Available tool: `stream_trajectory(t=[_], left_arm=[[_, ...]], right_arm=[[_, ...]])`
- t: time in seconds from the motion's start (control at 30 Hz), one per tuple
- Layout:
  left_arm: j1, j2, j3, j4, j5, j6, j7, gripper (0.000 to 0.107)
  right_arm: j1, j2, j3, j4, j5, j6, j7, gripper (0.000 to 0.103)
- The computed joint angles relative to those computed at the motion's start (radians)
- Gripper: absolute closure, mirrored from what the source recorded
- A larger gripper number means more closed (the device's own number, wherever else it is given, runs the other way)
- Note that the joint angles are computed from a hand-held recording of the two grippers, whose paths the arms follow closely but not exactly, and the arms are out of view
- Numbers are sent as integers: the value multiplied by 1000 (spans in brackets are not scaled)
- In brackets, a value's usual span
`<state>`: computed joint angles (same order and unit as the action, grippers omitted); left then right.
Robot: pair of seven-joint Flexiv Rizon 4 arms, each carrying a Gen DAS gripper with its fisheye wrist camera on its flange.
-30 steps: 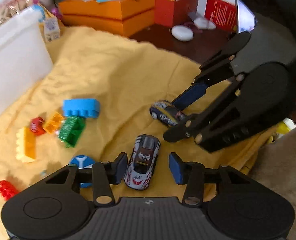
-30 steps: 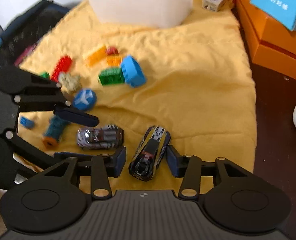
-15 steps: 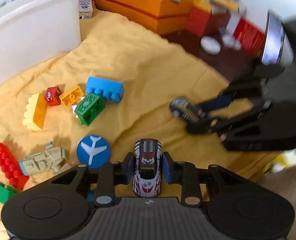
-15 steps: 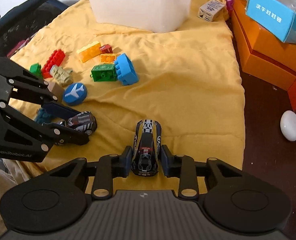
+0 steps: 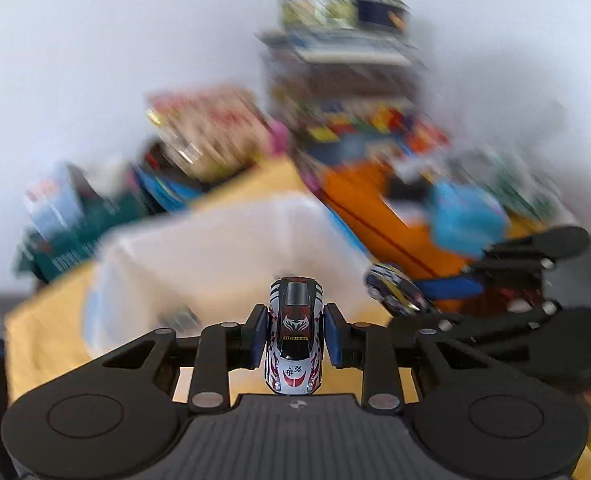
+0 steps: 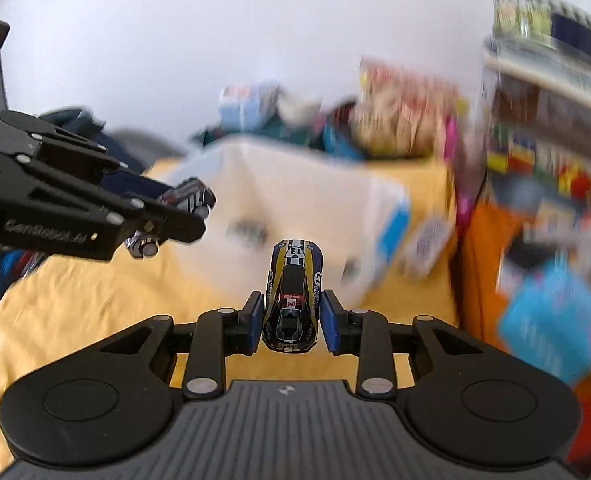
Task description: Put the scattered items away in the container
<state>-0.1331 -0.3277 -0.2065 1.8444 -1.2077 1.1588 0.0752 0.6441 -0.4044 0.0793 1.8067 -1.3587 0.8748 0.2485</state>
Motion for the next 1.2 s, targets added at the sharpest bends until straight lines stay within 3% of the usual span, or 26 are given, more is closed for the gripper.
stream_trajectory(t=[0.1, 0.17, 0.27, 0.3, 0.4, 0.5, 0.7, 0.87, 1.0, 1.1, 1.2], left_arm=[[-11, -102, -8, -129, 57, 73, -107, 73], [-21, -168, 4, -193, 151, 116, -206, 73], [-38, -226, 61, -249, 302, 84, -412, 69], [-12, -215, 37, -230, 280, 63, -409, 67], [99, -134, -99, -91, 82, 100, -249, 55], [141, -53, -98, 21, -43, 2, -125, 50], [76, 62, 34, 244, -6, 1, -38, 50], [41, 121, 111, 386, 132, 10, -107, 50], [49, 156, 139, 442, 195, -39, -198, 47], [39, 181, 137, 476, 168, -9, -196, 47], [25, 206, 142, 492, 157, -2, -212, 47]], right_arm=[[-12, -52, -29, -79, 31, -11, -24, 69], [-19, -88, -52, -117, 42, 2, -8, 67], [-20, -109, -65, -123, 79, 29, -2, 65], [-18, -91, -82, -93, 22, 64, 72, 65], [-11, -37, -74, -22, -111, 84, 194, 64], [-21, -3, -21, 40, -117, 74, 200, 59], [2, -10, 67, 121, 101, 84, 94, 60], [50, -42, 70, 155, 197, 165, 112, 63], [92, -41, 36, 155, 173, 149, 77, 63], [120, -63, 21, 116, 132, 43, -47, 64], [121, -108, 15, 76, 132, 13, -146, 66]])
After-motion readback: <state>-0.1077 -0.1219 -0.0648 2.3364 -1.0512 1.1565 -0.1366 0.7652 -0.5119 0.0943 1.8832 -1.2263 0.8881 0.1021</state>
